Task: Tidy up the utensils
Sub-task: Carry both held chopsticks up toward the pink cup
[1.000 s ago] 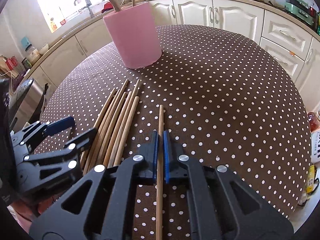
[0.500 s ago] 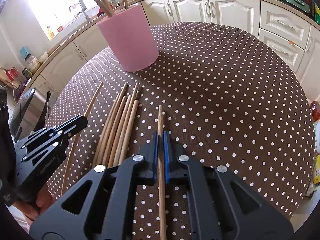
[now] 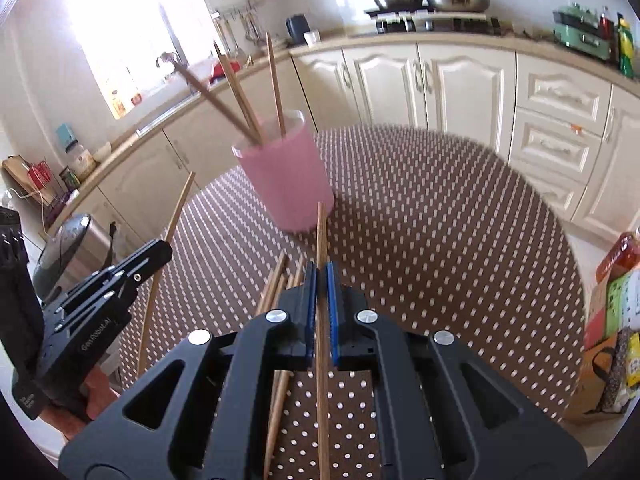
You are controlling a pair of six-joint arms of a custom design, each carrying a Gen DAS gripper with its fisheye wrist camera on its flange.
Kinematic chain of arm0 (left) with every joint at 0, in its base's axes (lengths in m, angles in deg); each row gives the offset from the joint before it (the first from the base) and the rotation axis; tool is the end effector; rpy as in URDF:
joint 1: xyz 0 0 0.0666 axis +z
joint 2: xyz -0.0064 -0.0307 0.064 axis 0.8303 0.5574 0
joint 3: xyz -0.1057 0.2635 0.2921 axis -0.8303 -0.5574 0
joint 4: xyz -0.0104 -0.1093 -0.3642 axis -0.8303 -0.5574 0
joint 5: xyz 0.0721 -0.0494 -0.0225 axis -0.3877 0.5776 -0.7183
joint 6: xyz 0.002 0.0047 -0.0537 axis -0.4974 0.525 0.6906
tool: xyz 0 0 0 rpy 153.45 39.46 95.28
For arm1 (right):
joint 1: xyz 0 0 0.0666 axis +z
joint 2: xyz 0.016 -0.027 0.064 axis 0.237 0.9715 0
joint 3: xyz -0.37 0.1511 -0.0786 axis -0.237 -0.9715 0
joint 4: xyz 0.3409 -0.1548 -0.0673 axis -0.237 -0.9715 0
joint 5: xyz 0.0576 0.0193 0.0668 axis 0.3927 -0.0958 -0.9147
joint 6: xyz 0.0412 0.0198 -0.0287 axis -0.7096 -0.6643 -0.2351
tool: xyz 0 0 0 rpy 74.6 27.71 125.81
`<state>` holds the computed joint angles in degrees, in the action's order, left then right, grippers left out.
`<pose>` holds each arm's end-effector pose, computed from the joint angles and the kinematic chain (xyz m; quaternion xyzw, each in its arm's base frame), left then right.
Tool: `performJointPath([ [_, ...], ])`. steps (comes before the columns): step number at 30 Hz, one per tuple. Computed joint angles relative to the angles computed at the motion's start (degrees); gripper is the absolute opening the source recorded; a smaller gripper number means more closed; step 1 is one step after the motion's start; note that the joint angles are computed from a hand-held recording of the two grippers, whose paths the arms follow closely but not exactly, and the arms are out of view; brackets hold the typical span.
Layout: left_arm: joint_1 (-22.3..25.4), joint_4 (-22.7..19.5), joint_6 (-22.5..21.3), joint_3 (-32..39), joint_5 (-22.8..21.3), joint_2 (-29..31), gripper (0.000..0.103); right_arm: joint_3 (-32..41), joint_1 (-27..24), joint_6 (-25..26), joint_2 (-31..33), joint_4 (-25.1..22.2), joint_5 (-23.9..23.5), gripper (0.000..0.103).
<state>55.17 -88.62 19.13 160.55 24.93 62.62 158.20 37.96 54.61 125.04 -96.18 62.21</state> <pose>0.5908 -0.0214 0.5842 0.1006 0.8724 -0.1317 0.4599 0.5619 0.2473 0.5750 0.0474 0.9004 0.1285 0.4130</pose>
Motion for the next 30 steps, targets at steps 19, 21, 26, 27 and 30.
performJointPath([
  [19,0.48,5.82,3.67,2.81,4.06,0.12,0.006,3.94,0.73,4.04,-2.09,4.4,4.3,0.006],
  [21,0.17,5.75,3.28,4.36,3.21,0.65,0.006,5.91,0.45,4.43,-1.43,4.38,4.36,0.006],
  [26,-0.96,3.95,2.14,11.42,0.94,3.38,0.006,10.99,0.14,6.15,0.46,4.39,5.32,0.006],
  [27,-1.14,3.19,2.09,13.3,0.55,4.2,0.006,13.09,0.11,6.66,1.35,3.95,5.68,0.006],
  [30,-1.34,0.15,2.2,20.58,-0.71,7.39,0.006,19.15,0.0,7.68,3.95,1.95,6.43,0.006],
])
